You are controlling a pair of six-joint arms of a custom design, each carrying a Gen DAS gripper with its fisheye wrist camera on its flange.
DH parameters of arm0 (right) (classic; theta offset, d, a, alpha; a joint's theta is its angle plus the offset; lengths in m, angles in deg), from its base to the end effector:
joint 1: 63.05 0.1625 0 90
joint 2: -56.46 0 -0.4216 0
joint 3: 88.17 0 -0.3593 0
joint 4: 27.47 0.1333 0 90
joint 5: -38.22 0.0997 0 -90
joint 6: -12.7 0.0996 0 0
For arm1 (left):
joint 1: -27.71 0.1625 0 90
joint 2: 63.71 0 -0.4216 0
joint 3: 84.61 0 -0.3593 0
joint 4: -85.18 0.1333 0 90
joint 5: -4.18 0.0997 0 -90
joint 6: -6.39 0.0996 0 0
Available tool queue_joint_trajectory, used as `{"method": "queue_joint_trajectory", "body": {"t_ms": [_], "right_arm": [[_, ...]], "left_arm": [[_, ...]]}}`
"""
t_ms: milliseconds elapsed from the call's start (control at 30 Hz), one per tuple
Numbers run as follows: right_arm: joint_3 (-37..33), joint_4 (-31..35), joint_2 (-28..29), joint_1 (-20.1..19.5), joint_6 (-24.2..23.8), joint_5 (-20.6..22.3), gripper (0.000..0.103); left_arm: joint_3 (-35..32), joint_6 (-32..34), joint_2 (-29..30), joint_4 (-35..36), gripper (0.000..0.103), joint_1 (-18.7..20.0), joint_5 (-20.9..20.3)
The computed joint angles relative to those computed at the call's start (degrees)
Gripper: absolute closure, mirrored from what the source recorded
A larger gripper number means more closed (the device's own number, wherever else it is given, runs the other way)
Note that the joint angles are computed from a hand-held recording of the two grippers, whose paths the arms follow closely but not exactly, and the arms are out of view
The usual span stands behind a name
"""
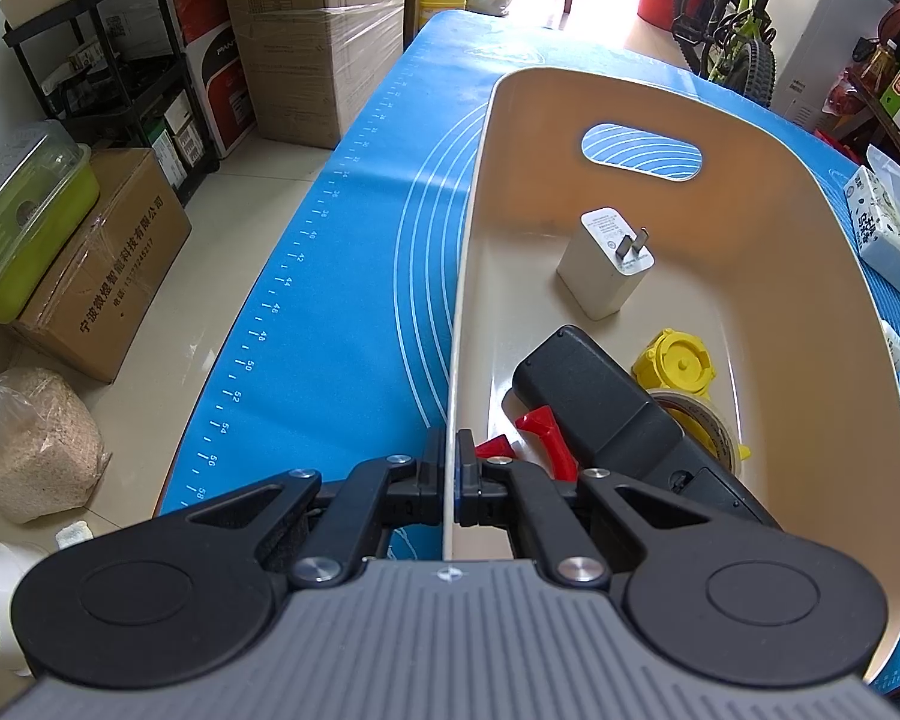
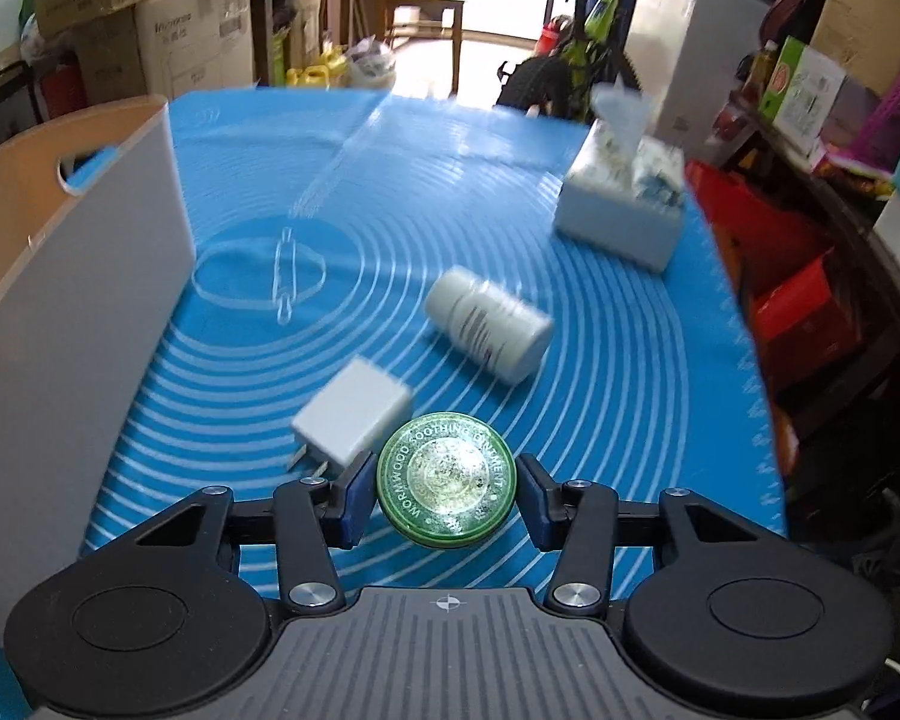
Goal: Organize rigid objects
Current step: 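Move the right gripper to the green ointment tin and grasp it, then carry the green tin into the basket and release it with the right gripper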
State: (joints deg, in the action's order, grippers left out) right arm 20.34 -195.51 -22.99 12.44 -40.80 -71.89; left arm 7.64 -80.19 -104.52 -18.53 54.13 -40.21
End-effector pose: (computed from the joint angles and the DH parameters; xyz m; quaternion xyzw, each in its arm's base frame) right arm -0.0362 -0.5353 0.4163 0.2308 -0.8688 0.2495 0.3600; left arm -0.4278 -0.4409 0.0410 -0.0511 0.8798 -0.2777 0.3824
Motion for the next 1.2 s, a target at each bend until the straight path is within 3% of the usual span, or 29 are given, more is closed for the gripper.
{"method": "queue_joint_trajectory", "body": {"t_ms": [167, 500, 833, 1000, 1200], "right_arm": [[-1.01, -1.12, -1.06, 2.6, 1.43, 0.98, 0.049], [-2.54, 1.27, -1.89, 10.35, 4.41, 6.92, 0.049], [-0.95, 3.26, 1.53, 16.46, 6.63, 10.28, 0.049], [1.56, 3.93, 3.28, 17.89, 5.5, 8.49, 0.049], [4.01, 6.31, 5.59, 19.02, 4.97, 3.41, 0.049]], "left_arm": [[-0.16, -0.11, 0.15, 0.22, 0.099, -0.03, -0.03], [-0.21, -0.16, 0.17, 0.27, 0.099, -0.05, -0.05], [-0.22, -0.1, 0.17, 0.28, 0.099, -0.06, -0.04], [-0.18, -0.03, 0.16, 0.13, 0.099, -0.03, -0.04], [-0.26, 0.12, 0.17, 0.08, 0.099, 0.07, 0.02]]}}
